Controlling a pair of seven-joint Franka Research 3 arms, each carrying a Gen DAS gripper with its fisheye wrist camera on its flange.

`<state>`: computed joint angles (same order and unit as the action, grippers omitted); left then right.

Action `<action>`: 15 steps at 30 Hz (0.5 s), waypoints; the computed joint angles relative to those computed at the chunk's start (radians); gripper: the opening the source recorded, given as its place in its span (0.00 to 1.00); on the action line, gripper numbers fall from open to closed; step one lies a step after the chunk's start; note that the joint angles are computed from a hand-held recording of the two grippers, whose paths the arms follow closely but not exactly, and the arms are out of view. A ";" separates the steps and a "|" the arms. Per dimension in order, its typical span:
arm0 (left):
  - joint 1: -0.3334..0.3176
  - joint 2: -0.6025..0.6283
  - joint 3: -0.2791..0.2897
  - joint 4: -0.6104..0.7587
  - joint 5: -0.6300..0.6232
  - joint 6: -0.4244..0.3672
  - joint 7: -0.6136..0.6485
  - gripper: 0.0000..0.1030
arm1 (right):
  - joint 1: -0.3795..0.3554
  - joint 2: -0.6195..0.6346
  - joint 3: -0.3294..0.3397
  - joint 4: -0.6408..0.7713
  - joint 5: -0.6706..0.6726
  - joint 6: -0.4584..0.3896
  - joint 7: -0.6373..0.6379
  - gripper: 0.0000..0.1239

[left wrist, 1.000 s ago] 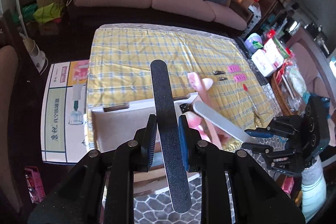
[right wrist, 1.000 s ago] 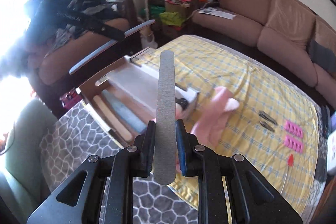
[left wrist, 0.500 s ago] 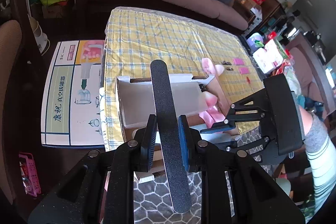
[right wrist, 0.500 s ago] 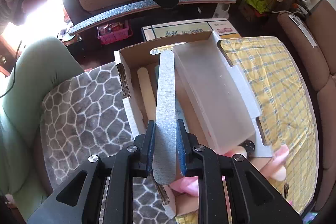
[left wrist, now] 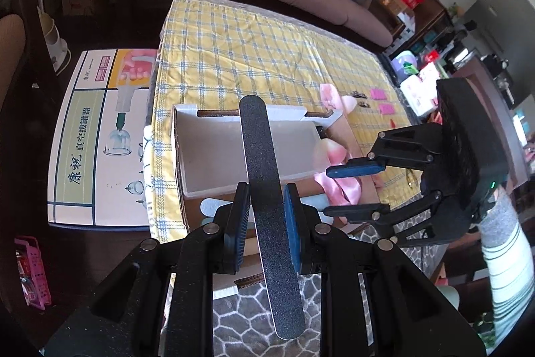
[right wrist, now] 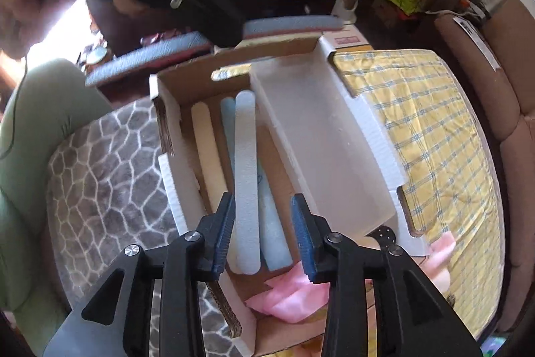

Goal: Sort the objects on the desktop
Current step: 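Lower the silver file into the box and open the right tool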

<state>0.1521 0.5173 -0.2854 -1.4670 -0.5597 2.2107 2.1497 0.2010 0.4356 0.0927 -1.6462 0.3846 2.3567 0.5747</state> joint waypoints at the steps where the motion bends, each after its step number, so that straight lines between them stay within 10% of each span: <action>1: 0.002 -0.004 -0.002 -0.010 -0.012 0.013 -0.005 0.19 | -0.035 0.004 0.019 0.014 0.097 -0.018 0.028 0.29; 6: -0.004 -0.011 -0.011 -0.044 -0.069 0.102 -0.059 0.19 | -0.127 -0.016 0.076 0.003 0.423 -0.111 0.001 0.38; 15: -0.017 0.006 -0.040 -0.088 -0.127 0.274 -0.172 0.19 | -0.029 -0.070 0.047 -0.085 0.396 -0.044 0.076 0.40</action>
<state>0.1353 0.5231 -0.3256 -1.5551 -0.6872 2.4850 1.9775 0.1715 0.3654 0.1397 -1.7313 0.7809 2.3124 0.6508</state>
